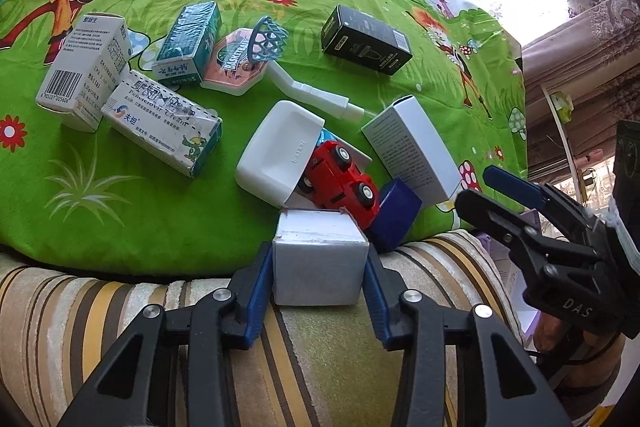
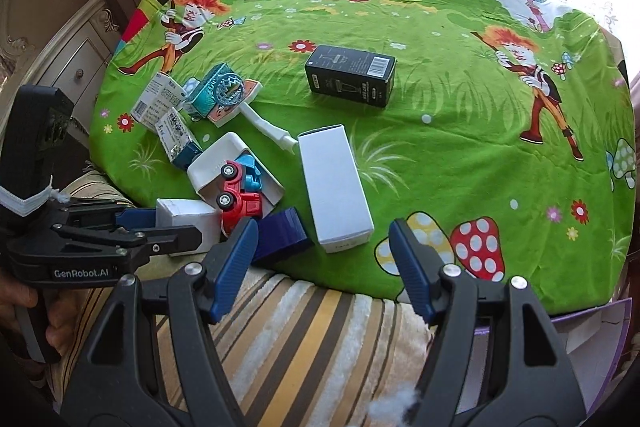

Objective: Organize rigid objects
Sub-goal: 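Grasp the small white cube box with left tool while right tool grasps tall white box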

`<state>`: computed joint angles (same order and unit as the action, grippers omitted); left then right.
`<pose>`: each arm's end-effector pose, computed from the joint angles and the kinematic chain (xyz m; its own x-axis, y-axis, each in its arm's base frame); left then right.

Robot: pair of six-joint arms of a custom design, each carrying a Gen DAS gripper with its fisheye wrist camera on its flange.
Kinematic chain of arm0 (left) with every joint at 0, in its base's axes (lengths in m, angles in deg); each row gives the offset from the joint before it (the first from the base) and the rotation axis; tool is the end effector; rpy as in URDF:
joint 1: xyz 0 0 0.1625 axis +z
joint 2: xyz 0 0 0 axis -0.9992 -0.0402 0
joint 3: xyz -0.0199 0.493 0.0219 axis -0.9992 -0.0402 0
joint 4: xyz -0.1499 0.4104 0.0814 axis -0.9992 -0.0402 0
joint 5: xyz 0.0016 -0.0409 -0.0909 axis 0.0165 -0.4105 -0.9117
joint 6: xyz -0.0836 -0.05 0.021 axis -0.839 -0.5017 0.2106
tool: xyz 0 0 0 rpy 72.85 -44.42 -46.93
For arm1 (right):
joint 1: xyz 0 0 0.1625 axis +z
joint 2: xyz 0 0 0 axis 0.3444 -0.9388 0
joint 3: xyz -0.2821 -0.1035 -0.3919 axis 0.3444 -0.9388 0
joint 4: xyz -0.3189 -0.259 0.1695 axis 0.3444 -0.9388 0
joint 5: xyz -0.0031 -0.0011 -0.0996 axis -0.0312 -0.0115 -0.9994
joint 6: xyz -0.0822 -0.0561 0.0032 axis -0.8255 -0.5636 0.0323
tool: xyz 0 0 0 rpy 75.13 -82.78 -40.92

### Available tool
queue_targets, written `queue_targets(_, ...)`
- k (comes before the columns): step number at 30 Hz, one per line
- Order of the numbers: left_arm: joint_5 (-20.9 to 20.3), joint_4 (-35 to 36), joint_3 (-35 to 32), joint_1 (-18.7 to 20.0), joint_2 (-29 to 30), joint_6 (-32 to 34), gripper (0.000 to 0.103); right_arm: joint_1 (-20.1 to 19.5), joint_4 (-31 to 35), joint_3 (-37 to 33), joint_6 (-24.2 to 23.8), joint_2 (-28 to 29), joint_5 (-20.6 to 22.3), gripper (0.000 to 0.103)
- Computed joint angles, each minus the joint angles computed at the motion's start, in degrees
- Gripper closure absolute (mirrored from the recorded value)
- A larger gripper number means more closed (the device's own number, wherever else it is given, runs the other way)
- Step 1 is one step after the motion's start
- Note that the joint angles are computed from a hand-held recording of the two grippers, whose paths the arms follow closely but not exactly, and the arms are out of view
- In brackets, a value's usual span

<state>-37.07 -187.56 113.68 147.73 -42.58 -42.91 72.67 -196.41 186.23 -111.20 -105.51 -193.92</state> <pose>-0.1834 -0.6601 0.0568 -0.9259 0.1552 -0.3444 0.2190 0.9634 -0.1548 0.1186 -0.6512 0.1690 -0.7693 -0.2573 0.5848 -0.4534 0.8648 -0.2160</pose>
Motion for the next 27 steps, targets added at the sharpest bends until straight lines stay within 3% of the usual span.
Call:
queue_targets(10,1.4,-4.8,1.8,-0.9,-1.1,2.2,0.060,0.0,3.1,-4.3,0.9,3.5,-1.8,0.032)
queue_targets(16,0.0,-9.9,2.6,-0.3,-1.4,3.7,0.060,-0.3,4.0,-6.1,1.5,5.0,-2.2,0.032)
queue_targets(18,-0.2,-10.2,2.5,-0.1,-1.4,3.7,0.060,-0.3,3.8,-6.5,1.4,5.5,-2.8,0.039)
queue_targets(20,-0.3,-10.6,2.5,0.0,-1.3,3.6,0.060,-0.2,3.6,-6.8,1.2,5.9,-3.8,0.055)
queue_targets(22,-0.4,-10.9,2.6,0.0,-1.3,3.8,0.060,-0.3,3.3,-6.7,0.9,5.9,-3.7,0.060)
queue_targets(27,-0.1,-11.5,3.1,-0.2,-1.5,4.0,0.060,-0.4,-0.8,-5.1,0.0,5.0,-2.8,0.062)
